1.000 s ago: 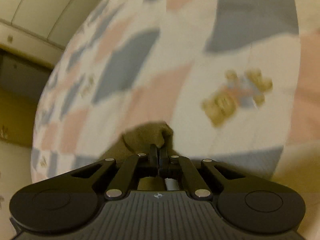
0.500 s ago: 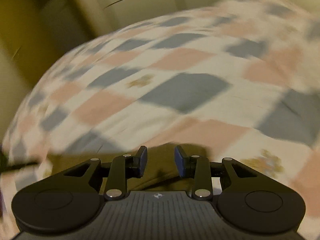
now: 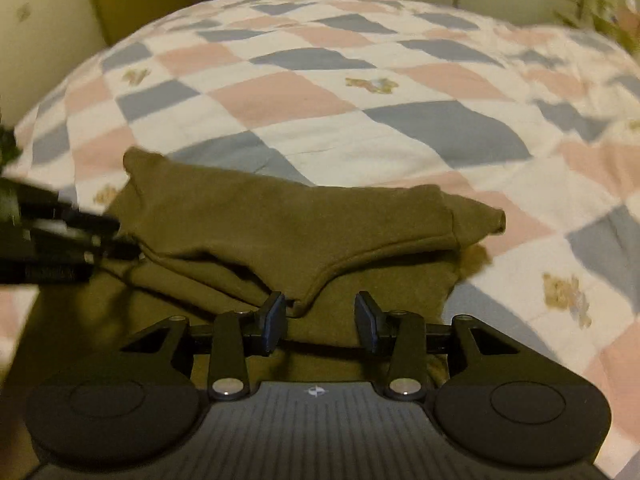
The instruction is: Fold clothes
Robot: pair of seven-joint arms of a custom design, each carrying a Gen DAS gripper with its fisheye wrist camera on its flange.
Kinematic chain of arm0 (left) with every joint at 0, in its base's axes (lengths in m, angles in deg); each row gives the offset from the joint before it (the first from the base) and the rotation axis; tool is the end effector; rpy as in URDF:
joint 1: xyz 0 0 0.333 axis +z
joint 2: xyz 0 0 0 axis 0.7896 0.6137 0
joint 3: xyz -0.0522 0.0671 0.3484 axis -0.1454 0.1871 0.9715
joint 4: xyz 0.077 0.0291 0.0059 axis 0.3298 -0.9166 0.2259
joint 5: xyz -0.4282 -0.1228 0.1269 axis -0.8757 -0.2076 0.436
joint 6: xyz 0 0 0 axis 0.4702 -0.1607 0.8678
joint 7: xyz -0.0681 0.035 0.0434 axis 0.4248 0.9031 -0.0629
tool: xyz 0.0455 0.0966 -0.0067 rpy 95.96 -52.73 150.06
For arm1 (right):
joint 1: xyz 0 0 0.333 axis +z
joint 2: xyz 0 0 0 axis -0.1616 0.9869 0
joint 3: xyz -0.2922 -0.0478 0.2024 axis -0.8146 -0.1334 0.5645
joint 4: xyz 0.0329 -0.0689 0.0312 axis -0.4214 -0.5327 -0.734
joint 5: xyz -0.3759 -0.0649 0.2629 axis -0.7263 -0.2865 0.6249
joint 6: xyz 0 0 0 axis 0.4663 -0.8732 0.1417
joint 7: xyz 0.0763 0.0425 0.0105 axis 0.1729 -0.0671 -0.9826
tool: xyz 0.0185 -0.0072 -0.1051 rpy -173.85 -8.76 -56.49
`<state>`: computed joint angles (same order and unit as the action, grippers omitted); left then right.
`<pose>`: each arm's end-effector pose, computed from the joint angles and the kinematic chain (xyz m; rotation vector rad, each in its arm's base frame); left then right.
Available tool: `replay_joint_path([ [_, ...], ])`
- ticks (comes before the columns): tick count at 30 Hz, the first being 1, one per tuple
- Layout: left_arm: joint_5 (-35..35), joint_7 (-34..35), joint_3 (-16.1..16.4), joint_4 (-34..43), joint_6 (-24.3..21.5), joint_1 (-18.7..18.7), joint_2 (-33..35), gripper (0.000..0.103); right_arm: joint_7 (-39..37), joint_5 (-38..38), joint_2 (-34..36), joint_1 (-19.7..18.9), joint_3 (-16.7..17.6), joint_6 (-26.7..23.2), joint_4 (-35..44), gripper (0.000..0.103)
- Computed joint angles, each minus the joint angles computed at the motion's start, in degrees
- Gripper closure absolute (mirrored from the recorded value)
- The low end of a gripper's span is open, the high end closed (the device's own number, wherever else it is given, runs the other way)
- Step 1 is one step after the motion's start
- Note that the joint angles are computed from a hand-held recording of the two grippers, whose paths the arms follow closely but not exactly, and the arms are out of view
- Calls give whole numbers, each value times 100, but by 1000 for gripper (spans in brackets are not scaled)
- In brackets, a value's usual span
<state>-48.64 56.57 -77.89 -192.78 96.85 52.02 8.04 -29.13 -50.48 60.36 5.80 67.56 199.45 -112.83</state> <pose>0.5761 -0.0621 0.4182 -1.8820 2.0336 -0.3278 0.6127 0.2020 0.4075 -2.2404 1.2997 -0.2157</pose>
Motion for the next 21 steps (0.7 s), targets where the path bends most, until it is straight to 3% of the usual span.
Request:
replay_joint_path([
  [1, 150, -155, -40, 50, -207, 15, -23, 69, 373, -194, 2, 13, -49, -216, 51, 51],
  [4, 196, -428, -83, 29, -633, -18, -370, 60, 1580, -842, -11, 33, -160, -975, 220, 51],
  [8, -219, -570, -39, 1, -1253, -139, -945, 55, 1719, -280, -713, -24, -126, -930, -198, 49],
  [13, -80, -864, -138, 119, -2143, -205, -1499, 41, 2448, -259, -1439, -87, -219, -1440, -428, 34],
  [19, 246, -1389, -296, 161, -2556, -285, -2020, 35, 2585, -206, -1888, -150, -343, -1691, -452, 15],
  [21, 291, -1636, -359, 156, -2673, -337, -2203, 33, 2527, -158, -2065, -170, -387, -1686, -515, 14],
])
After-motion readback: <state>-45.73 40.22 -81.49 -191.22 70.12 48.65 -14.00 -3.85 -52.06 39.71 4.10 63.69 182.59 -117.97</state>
